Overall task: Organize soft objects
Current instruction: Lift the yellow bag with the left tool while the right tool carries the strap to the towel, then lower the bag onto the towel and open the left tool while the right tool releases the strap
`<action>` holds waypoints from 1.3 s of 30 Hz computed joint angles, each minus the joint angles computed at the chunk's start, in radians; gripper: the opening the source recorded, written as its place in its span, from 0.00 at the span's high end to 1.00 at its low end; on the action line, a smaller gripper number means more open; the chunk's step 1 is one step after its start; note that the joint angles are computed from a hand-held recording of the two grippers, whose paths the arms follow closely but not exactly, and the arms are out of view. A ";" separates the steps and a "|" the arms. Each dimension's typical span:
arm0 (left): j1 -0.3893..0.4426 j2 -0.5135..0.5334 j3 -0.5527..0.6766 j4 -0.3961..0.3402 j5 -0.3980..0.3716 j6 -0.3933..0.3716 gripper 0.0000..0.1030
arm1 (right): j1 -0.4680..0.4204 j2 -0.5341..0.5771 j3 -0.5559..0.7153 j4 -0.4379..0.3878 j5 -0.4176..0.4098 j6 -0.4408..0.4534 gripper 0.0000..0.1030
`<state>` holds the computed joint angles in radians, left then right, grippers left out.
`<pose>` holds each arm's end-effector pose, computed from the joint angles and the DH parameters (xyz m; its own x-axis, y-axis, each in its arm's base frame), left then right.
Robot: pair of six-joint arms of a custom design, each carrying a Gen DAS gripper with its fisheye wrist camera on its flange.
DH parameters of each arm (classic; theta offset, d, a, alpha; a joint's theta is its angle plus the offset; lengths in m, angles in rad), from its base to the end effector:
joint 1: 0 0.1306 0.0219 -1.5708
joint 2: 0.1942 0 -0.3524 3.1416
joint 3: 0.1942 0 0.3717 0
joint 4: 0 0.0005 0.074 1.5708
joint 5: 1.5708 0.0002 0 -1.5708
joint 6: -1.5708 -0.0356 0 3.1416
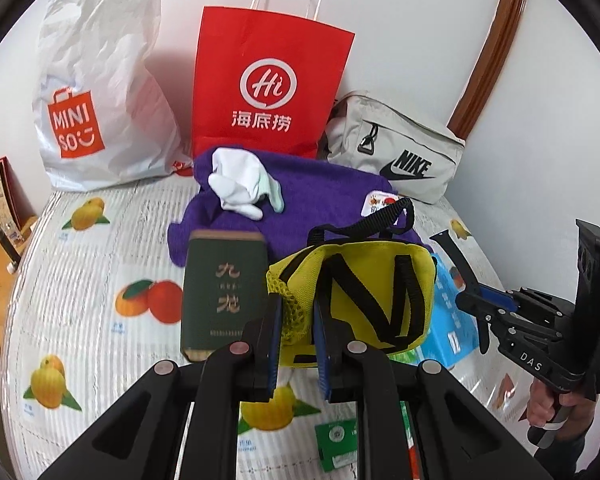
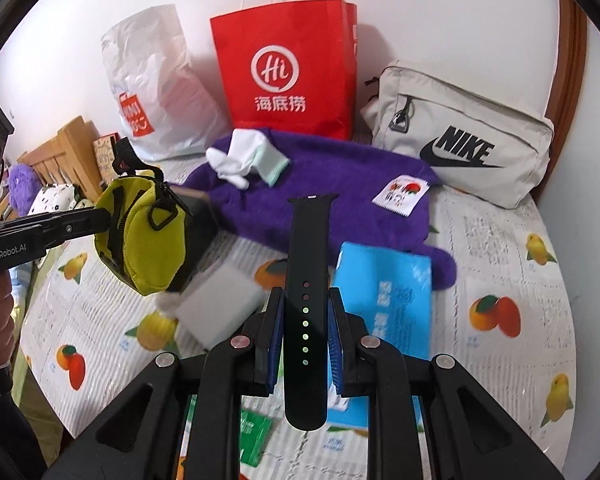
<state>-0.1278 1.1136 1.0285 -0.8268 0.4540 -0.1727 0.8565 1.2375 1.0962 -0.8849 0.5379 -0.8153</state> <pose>0.3603 -0.0626 0.3554 -0.7071 0.2466 -0.6627 0.5100 0.8271 -0.2364 0.2729 0.2862 0.3377 -0.7299 0.1124 -0.6742 0.0822 0.9937 0.0767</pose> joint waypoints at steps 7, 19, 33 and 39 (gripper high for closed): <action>-0.021 0.063 0.064 0.010 -0.037 0.040 0.86 | -0.071 -0.020 -0.001 0.027 -0.017 0.069 0.81; -0.051 0.211 0.188 0.027 -0.084 0.080 0.86 | -0.234 0.012 0.007 0.128 -0.105 0.186 0.81; -0.101 0.425 0.370 0.004 -0.148 0.103 0.86 | -0.398 0.159 0.067 0.232 -0.268 0.266 0.81; -0.123 0.506 0.442 -0.019 -0.179 0.087 0.86 | -0.420 0.208 0.090 0.216 -0.297 0.276 0.81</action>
<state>-0.2506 1.6198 1.4709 -0.8456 0.2746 -0.0858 0.4365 1.4455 1.1857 -0.6685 0.2413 -0.5389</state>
